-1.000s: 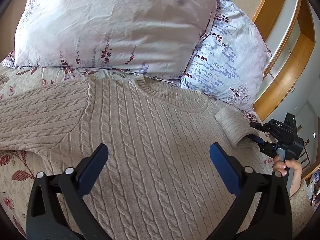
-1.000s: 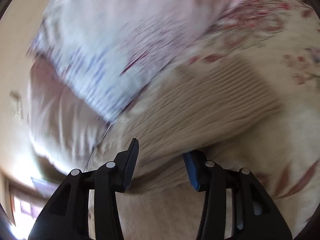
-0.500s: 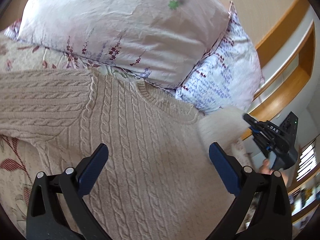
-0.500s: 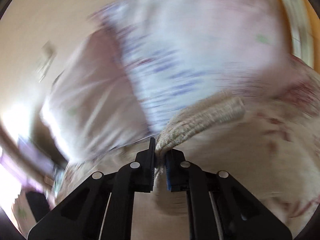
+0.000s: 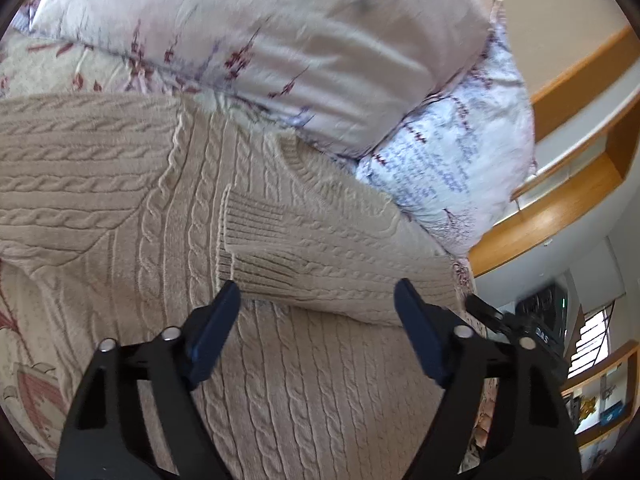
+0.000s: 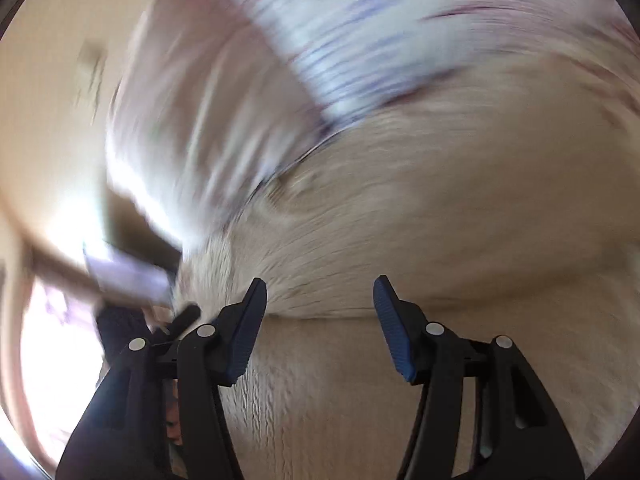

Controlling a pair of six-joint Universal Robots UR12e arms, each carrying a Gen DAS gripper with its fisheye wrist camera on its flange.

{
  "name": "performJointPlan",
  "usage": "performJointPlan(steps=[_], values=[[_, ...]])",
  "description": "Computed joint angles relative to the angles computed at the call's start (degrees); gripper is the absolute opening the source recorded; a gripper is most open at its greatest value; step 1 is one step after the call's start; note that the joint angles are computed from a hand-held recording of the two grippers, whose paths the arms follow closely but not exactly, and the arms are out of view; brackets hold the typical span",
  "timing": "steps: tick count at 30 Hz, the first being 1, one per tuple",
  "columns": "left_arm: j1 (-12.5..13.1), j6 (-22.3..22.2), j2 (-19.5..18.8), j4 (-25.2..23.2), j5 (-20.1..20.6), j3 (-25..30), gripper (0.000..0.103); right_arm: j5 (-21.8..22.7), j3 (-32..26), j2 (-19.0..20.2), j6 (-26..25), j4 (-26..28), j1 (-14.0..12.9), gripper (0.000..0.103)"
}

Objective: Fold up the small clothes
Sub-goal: 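Carry the held sleeve with the right tool across the sweater front, then open the right tool to release the sleeve while the left tool grasps the other sleeve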

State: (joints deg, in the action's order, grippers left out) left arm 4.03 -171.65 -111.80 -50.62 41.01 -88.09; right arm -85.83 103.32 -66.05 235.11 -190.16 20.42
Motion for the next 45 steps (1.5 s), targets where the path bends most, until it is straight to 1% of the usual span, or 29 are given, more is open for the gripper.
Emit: performJointPlan(steps=[2,4,7,10,12,13,15,16,18,20,21,22,23,24,25,27,29,30,33,36,37,38,39,40,41,42,43,44,45], values=[[-0.3,-1.5,-0.7,-1.6,1.5,1.1,0.068,-3.0,4.2,-1.6,6.3,-3.7,-0.5,0.051],[-0.5,-3.2,-1.1,-1.6,2.7,1.6,0.060,-5.5,7.6,-3.0,11.7,-4.9,-0.7,0.049],[-0.6,-4.0,-1.3,-0.6,4.2,1.8,0.054,-7.4,9.1,-3.3,15.1,-4.9,-1.1,0.047],[-0.8,-4.6,-1.3,-0.4,5.9,2.1,0.047,-9.1,9.1,-3.1,16.2,-4.8,-1.5,0.046],[-1.0,-5.4,-1.3,0.3,7.8,2.3,0.046,-11.0,8.7,-2.9,15.9,-3.7,-1.6,0.044],[-1.1,-5.8,-1.3,0.7,8.8,2.3,0.049,-11.7,8.3,-2.6,16.0,-3.8,-1.6,0.043],[-1.4,-6.9,-1.3,2.3,12.2,2.4,0.053,-12.2,8.3,-2.7,16.2,-3.9,-1.7,0.043],[-1.4,-6.7,-1.4,2.2,12.5,2.5,0.053,-12.6,8.4,-2.7,16.1,-3.9,-1.7,0.043],[-1.3,-6.0,-2.0,0.6,11.6,3.1,0.053,-13.2,7.9,-2.5,15.9,-3.6,-1.5,0.043],[-1.4,-6.0,-2.3,0.5,11.6,3.3,0.047,-13.8,7.7,-2.4,15.8,-3.7,-1.4,0.041],[-1.5,-6.0,-2.4,0.7,11.7,3.5,0.040,-14.1,7.6,-2.3,15.8,-3.7,-1.4,0.038],[-1.6,-5.8,-2.7,0.3,11.5,3.8,0.029,-14.7,7.3,-2.2,15.6,-3.3,-1.3,0.029],[-1.7,-5.9,-3.1,-0.2,11.4,4.3,0.024,-14.9,7.3,-2.1,15.3,-3.4,-1.3,0.016],[-1.9,-6.0,-3.4,-0.5,11.6,4.7,0.013,-15.1,7.2,-2.0,14.9,-3.5,-1.4,0.013],[-2.0,-5.5,-3.9,-0.8,11.6,5.3,0.008,-15.5,7.1,-1.8,14.3,-4.3,-1.2,0.011],[-2.2,-5.0,-4.1,0.0,11.7,5.7,0.006,-17.7,7.0,-1.6,12.6,-6.1,-0.5,0.010],[-2.0,-4.5,-4.3,2.4,10.8,6.1,0.006,-20.8,6.6,-1.6,9.7,-7.0,0.7,0.010],[-1.9,-4.7,-4.4,4.2,11.2,6.2,0.006,-21.7,6.5,-1.7,9.2,-6.8,1.1,0.009],[-1.9,-4.8,-4.8,6.5,13.6,6.7,0.005,-22.1,6.2,-1.8,9.4,-3.4,1.5,0.009],[-2.4,-3.5,-5.5,3.1,17.6,7.7,0.005,-21.2,5.6,-1.7,11.2,1.7,1.3,0.009],[-2.4,-3.1,-5.6,2.0,17.9,7.7,0.005,-21.2,5.6,-1.6,11.4,2.0,1.3,0.009],[-2.2,-3.2,-5.4,3.2,17.4,7.0,0.006,-21.9,5.5,-1.7,11.3,2.5,1.5,0.010],[-2.2,-2.8,-5.2,3.0,17.2,6.9,0.008,-22.5,5.3,-1.9,11.2,3.7,1.7,0.011],[-1.8,-2.9,-5.0,2.4,16.0,6.8,0.010,-23.3,5.1,-2.3,11.2,5.2,2.0,0.018],[-1.5,-3.2,-4.8,1.9,14.9,6.6,0.014,-24.6,4.9,-2.8,11.2,7.3,2.4,0.027],[-1.0,-3.4,-4.5,1.5,13.4,6.4,0.024,-26.0,4.9,-3.3,11.4,8.6,2.9,0.031],[0.0,-3.4,-3.8,1.3,11.0,5.6,0.032,-27.8,5.0,-3.8,11.7,9.6,3.5,0.040],[0.6,-3.5,-3.4,1.6,10.0,4.9,0.035,-30.3,5.3,-4.2,11.8,9.5,4.2,0.048],[1.7,-3.6,-2.5,2.4,8.7,3.8,0.038,-32.6,5.6,-4.4,11.8,9.2,4.8,0.051]])
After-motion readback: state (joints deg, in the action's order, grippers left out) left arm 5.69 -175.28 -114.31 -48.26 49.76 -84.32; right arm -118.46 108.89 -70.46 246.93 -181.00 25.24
